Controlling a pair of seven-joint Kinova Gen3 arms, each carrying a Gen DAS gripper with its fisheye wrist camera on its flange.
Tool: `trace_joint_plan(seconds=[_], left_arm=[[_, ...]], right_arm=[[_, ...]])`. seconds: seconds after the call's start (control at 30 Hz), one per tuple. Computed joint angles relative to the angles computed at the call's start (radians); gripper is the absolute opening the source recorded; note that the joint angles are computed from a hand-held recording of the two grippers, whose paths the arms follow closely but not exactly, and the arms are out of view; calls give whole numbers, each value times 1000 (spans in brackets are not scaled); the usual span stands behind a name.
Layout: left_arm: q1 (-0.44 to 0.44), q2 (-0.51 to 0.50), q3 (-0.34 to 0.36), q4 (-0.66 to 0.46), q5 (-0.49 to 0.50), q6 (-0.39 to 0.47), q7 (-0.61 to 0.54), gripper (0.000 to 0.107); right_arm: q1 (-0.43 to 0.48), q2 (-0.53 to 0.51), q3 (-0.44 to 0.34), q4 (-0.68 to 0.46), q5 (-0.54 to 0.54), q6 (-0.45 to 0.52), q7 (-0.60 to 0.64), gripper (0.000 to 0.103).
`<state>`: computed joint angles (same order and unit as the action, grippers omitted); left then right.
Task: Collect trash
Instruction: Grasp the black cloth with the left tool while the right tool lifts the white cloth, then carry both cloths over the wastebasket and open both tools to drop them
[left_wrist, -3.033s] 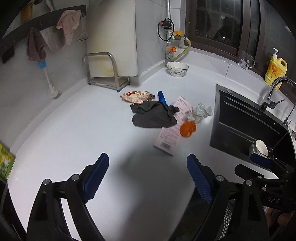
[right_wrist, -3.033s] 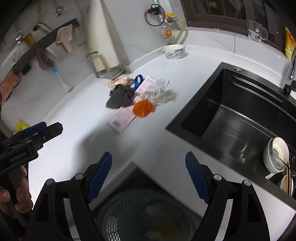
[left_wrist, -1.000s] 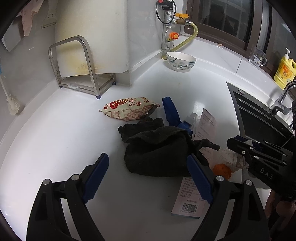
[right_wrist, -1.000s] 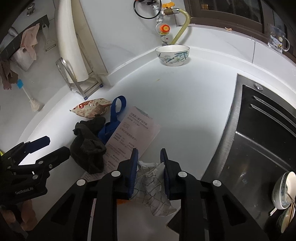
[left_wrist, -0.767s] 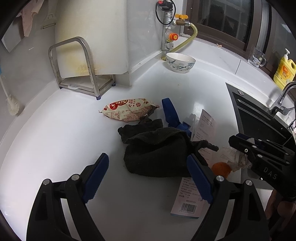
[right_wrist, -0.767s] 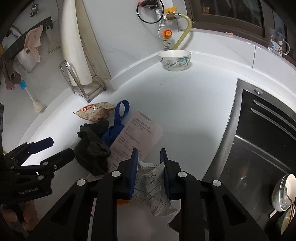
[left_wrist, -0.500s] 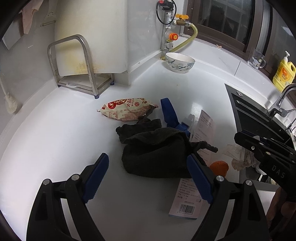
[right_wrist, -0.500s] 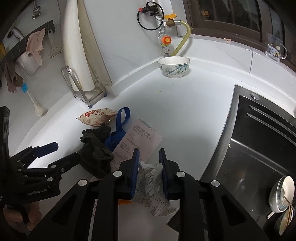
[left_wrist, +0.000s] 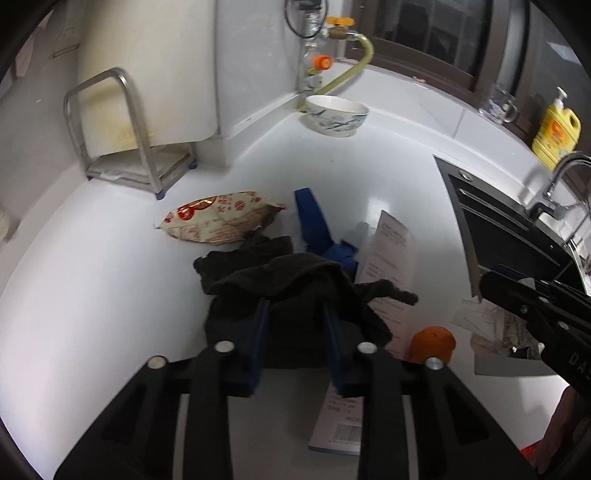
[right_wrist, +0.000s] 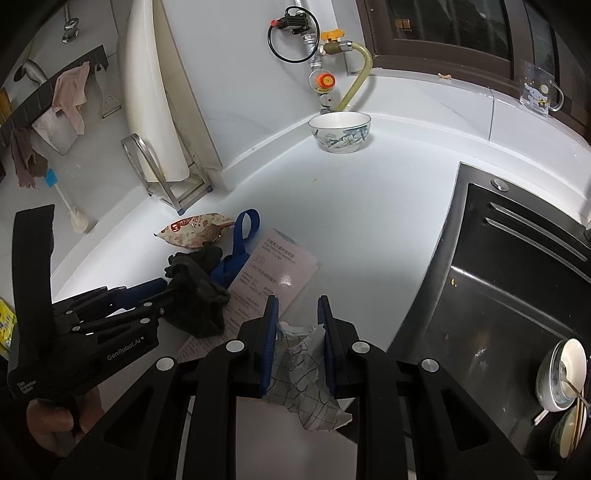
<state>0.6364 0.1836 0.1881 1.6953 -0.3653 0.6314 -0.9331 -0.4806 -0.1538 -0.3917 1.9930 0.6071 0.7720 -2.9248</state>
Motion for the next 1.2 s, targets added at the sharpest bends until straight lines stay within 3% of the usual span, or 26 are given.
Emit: trace_joint_plan(seconds=[0.27,0.7,1.0,1.2], left_arm=[[-29,-45,13,15,43,-15,-41,15],[-68,-159,67,45,67,14,-55,13],[-90,-251,138,84,39,79,37,13],[-106,-330,241,110,-24,156,184,13]], right_arm=[[-6,-14,-16,-6,-9,19,-2,21],[-34,-42,-79,-46,-1,109,-41,21],[-61,-87,-148,-62,-20,188,-70,21],[-63,-163,-194,-50,-77,211,-41,21]])
